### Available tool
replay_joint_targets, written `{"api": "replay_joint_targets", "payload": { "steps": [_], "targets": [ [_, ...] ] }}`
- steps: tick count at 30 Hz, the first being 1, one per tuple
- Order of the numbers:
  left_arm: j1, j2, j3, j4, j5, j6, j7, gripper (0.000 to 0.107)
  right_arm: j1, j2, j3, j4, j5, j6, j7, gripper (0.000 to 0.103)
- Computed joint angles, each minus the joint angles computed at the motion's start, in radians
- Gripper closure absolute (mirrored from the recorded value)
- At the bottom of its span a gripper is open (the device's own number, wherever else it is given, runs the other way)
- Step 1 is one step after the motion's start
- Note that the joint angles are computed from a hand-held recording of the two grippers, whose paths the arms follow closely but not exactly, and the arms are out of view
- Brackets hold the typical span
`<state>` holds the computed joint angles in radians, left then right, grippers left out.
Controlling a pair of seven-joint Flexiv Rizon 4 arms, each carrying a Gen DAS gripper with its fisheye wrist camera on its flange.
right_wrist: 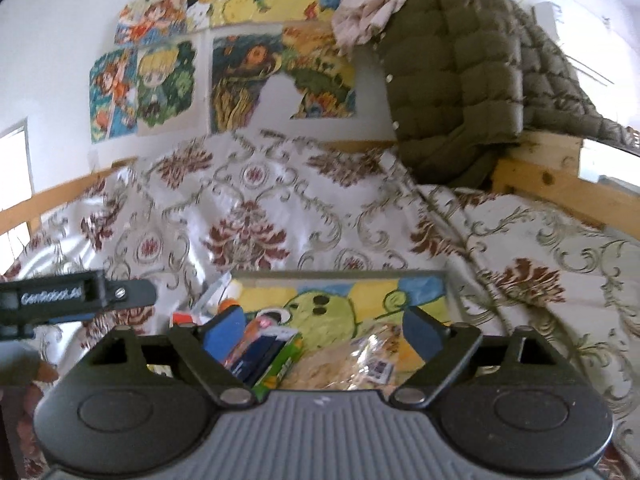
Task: Organize snacks
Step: 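Open the left tool over the tray while the right tool releases the orange ball, then withdraw both tools from the tray back over the bedspread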
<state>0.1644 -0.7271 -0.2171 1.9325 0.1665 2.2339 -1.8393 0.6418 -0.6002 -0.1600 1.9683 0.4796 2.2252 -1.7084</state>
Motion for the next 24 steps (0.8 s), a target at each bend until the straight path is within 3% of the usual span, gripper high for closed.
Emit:
{"api": "replay_joint_targets", "payload": {
  "steps": [8,24],
  "targets": [
    [-0.123,0.1,0.12,0.14,-0.091,0.123,0.078,0.005,-0.037,0.086,0.053,0.09,0.014,0.074,-0.005,0.002],
    [-0.231,0.213,0.163,0.403,-0.19,0.26,0.147,0.005,-0.061,0.243,0.173,0.294,0.119,0.169,-0.101,0.0]
  ]
}}
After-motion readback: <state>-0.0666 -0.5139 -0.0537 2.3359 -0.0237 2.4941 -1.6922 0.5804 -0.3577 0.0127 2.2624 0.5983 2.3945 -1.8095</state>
